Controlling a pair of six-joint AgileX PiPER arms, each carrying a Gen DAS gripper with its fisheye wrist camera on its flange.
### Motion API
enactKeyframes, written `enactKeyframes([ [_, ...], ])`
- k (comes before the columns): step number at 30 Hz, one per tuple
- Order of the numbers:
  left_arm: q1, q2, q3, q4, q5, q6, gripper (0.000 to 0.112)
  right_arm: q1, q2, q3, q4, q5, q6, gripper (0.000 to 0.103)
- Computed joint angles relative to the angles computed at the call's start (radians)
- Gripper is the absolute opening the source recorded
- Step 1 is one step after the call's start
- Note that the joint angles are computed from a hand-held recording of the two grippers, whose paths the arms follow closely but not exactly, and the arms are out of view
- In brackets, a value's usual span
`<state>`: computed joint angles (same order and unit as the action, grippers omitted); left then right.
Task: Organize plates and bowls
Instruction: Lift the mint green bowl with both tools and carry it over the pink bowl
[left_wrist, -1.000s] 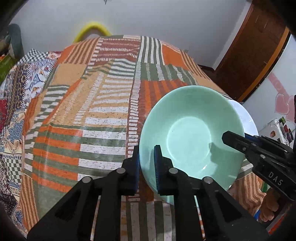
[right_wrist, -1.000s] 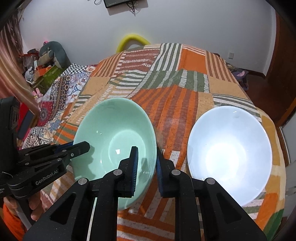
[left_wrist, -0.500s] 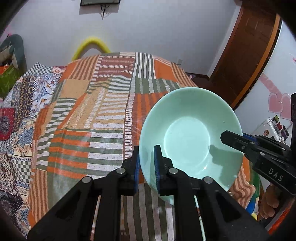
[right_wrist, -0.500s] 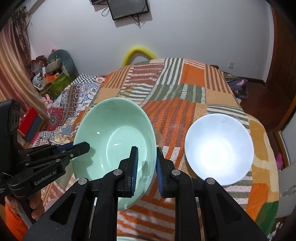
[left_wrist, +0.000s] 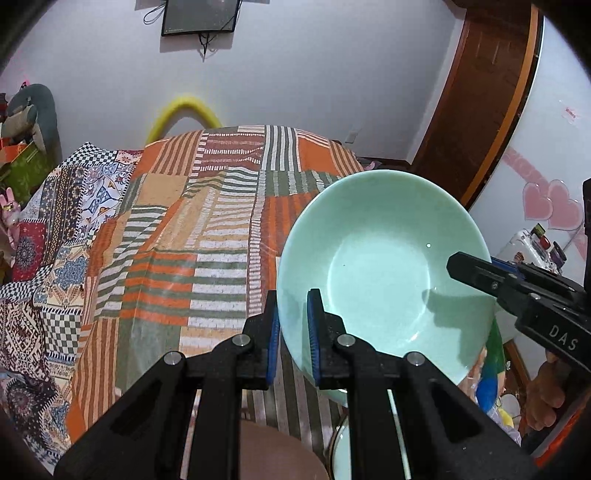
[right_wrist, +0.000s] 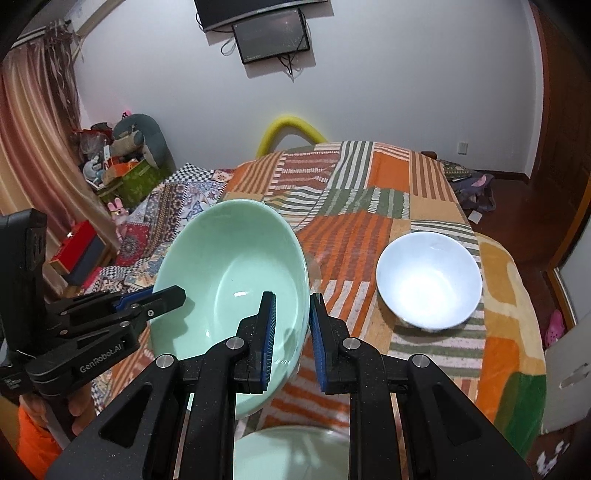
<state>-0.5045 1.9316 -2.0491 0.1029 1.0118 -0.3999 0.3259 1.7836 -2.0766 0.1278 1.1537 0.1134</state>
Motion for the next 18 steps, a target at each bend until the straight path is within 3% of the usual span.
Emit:
enactKeyframes([
  [8,-0.039,-0.177,0.236,0.041,-0.068,-0.067,0.013,0.033,-0.107,0.134,0.005,-0.06,0.012,0.017],
  [18,-0.078,-0.368,0.466,0.111,-0.099,-0.177,0.013,0.097,-0.206,0.296,0.011,-0.113,0.037,0.017],
])
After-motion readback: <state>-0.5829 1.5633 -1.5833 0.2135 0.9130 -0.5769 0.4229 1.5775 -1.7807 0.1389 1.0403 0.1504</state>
